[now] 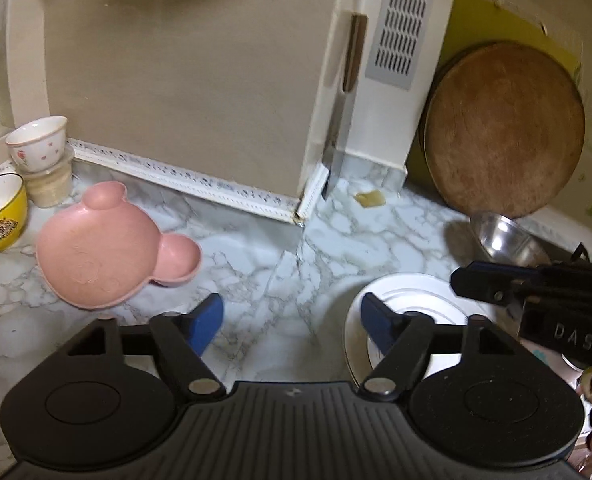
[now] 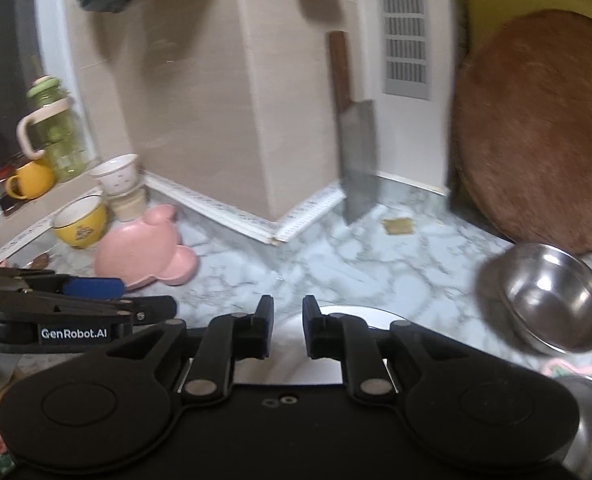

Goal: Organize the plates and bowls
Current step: 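Move both tools to the pink bear-shaped plate beside the yellow bowl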

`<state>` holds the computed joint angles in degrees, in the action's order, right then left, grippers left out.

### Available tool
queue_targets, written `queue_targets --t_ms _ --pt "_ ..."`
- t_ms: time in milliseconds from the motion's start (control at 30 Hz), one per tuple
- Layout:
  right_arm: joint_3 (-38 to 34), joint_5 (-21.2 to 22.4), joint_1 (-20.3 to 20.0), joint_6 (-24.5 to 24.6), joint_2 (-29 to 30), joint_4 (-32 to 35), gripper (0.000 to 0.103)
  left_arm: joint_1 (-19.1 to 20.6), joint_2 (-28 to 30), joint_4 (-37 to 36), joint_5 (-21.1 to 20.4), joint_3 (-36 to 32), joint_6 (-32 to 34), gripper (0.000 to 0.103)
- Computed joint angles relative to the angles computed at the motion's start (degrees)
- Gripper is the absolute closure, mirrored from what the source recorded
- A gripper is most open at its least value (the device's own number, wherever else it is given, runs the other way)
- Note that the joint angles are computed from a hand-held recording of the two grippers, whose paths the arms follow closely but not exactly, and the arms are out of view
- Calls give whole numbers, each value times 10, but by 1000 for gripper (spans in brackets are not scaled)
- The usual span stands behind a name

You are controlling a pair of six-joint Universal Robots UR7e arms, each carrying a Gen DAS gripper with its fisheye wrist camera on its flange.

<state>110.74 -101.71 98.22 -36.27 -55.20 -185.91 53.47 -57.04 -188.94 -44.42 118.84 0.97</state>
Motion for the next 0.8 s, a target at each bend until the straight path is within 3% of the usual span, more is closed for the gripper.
queue_targets --t_ms 133,167,200,233,467,800 --pt "5 43 2 -25 2 1 83 4 -15 -13 2 4 2 25" --pt "4 52 3 -31 4 2 73 6 -19 -12 0 3 1 25" --pt "3 56 6 -37 8 1 57 7 -22 -16 -1 3 0 23" --pt "0 51 10 -40 14 -1 0 9 -26 -16 -1 3 1 23" --pt "-31 48 26 -59 68 -25 1 34 -40 -19 27 -6 13 23" --pt "-132 36 44 -35 151 15 0 104 -29 -27 65 -60 47 23"
